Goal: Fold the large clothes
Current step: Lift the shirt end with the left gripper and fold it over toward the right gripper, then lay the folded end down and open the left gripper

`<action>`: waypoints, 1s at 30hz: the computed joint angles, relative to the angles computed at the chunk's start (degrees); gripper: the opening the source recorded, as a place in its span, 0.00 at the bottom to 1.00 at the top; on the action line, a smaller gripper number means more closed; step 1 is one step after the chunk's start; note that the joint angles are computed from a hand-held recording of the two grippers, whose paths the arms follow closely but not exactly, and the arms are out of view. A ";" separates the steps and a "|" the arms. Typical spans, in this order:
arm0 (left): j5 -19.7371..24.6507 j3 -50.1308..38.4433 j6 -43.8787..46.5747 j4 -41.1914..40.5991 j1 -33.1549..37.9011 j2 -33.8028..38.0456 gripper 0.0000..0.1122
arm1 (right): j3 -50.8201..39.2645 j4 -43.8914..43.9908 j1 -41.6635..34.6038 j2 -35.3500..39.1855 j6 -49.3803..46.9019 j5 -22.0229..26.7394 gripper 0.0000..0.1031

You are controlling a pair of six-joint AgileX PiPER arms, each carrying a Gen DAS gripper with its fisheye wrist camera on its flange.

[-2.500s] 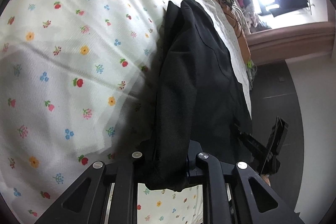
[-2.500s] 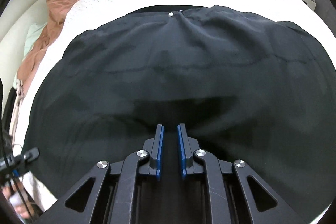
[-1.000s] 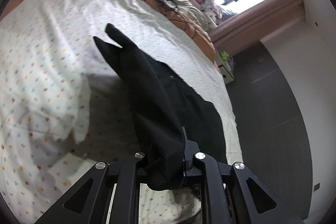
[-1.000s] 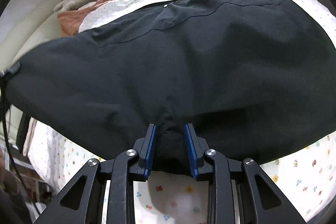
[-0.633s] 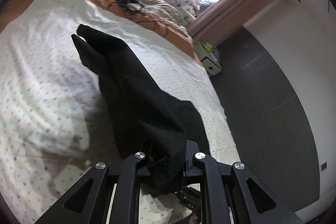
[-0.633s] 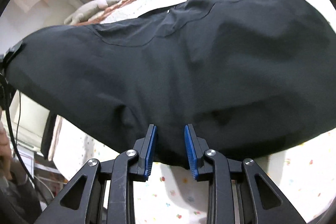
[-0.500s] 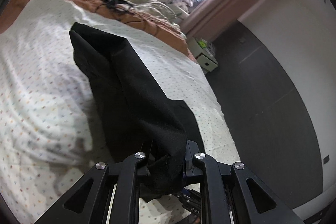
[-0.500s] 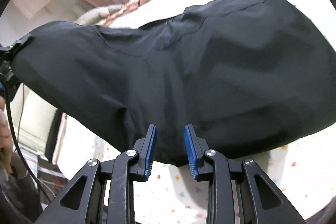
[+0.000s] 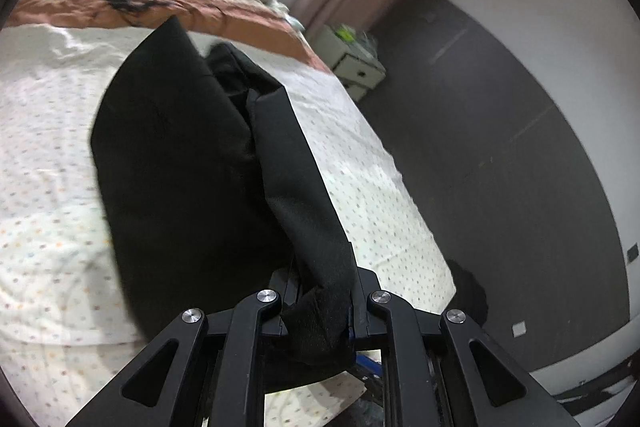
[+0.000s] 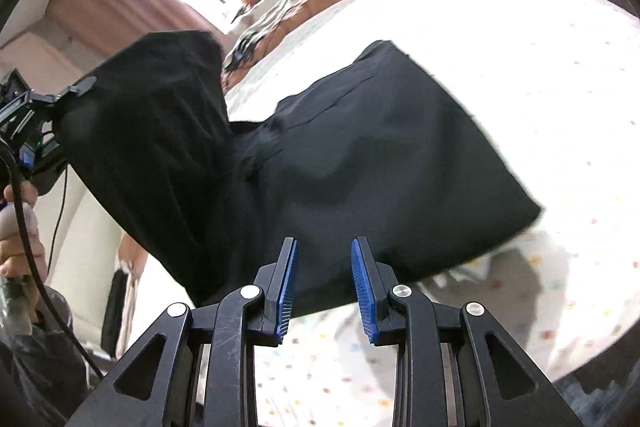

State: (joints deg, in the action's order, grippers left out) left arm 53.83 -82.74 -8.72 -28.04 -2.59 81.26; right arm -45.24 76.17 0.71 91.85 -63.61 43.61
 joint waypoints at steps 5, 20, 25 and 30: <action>-2.55 -4.18 -5.88 5.24 -10.72 9.54 0.13 | 2.20 0.39 -8.60 0.69 -3.52 3.32 0.28; -4.30 -8.20 -2.70 3.94 -20.71 16.47 0.49 | 2.30 -1.48 -18.94 1.73 -4.04 8.71 0.68; -4.99 -2.59 -5.81 7.80 -16.75 10.46 0.55 | 1.73 -0.42 -19.19 0.11 -5.50 11.88 0.73; -7.31 9.08 -8.32 8.95 -11.64 2.29 0.55 | -1.34 0.45 -14.05 2.76 -2.55 9.95 0.73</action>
